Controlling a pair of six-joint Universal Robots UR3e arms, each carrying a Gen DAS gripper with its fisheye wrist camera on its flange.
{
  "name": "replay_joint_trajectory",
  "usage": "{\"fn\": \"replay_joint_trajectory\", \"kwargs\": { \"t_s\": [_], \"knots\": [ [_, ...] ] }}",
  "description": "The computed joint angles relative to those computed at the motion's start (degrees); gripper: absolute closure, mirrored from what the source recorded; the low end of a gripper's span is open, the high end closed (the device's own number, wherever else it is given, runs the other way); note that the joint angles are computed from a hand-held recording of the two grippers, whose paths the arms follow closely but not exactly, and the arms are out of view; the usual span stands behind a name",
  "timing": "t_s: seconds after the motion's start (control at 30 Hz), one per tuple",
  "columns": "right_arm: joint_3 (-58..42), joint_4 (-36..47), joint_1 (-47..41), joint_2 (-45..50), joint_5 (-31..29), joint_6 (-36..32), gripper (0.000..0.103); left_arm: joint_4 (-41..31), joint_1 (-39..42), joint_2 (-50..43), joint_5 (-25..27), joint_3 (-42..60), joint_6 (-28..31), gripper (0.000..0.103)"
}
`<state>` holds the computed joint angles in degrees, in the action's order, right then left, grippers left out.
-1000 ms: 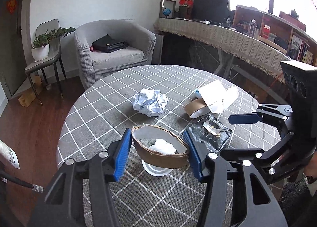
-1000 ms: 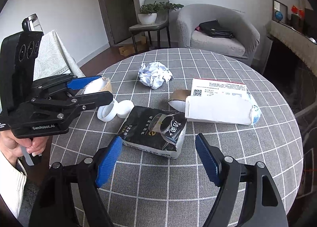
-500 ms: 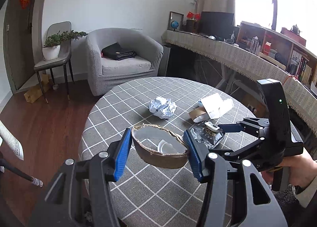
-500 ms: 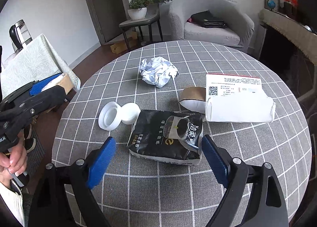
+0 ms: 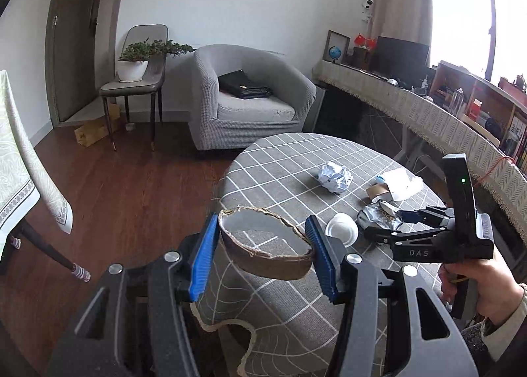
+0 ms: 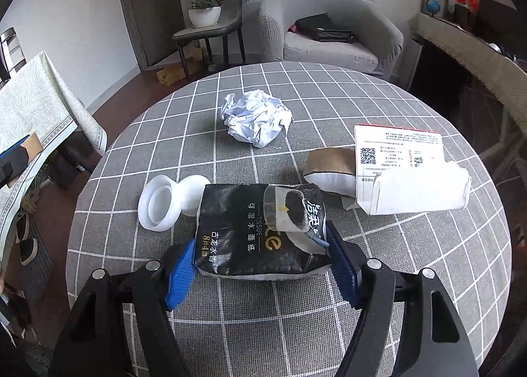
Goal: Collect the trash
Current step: 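Grasp the black tissue pack with the right tool, then carry the cup sleeve and tissue pack with both tools over the bin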
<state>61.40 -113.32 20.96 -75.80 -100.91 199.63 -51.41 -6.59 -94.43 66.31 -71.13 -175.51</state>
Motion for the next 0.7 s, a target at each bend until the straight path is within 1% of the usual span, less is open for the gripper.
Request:
{"fn": "replay_joint_trajectory", "kwargs": {
  "t_s": [0.17, 0.3, 0.4, 0.5, 0.57, 0.7],
  "knots": [
    [-1.34, -3.14, 1.0, 0.05, -1.72, -0.11, 0.031, -1.96, 4.35, 2.04, -0.27, -1.71, -1.39, 0.047],
    [-5.11, -5.69, 1.92, 3.41, 0.85, 0.22, 0.031, -2.95, 7.96, 4.06, -0.78, -3.77, -2.2, 0.047],
    [-9.54, -5.17, 3.09, 6.85, 1.97, -0.11, 0.031, -3.61, 9.84, 5.47, 0.87, -5.43, -1.7, 0.047],
    [-14.04, -4.71, 4.49, 9.89, 1.82, -0.4, 0.031, -4.93, 11.83, 5.99, 2.36, -6.42, -1.31, 0.047],
    [-16.01, -5.02, 4.94, 11.25, 3.27, 0.04, 0.031, -5.51, 13.2, 6.87, 3.14, -7.63, -0.41, 0.047],
    [-25.22, -2.99, 6.84, 16.72, 4.08, -0.57, 0.031, -6.51, 14.73, 8.04, 5.0, -9.41, 1.33, 0.047]
  ]
}}
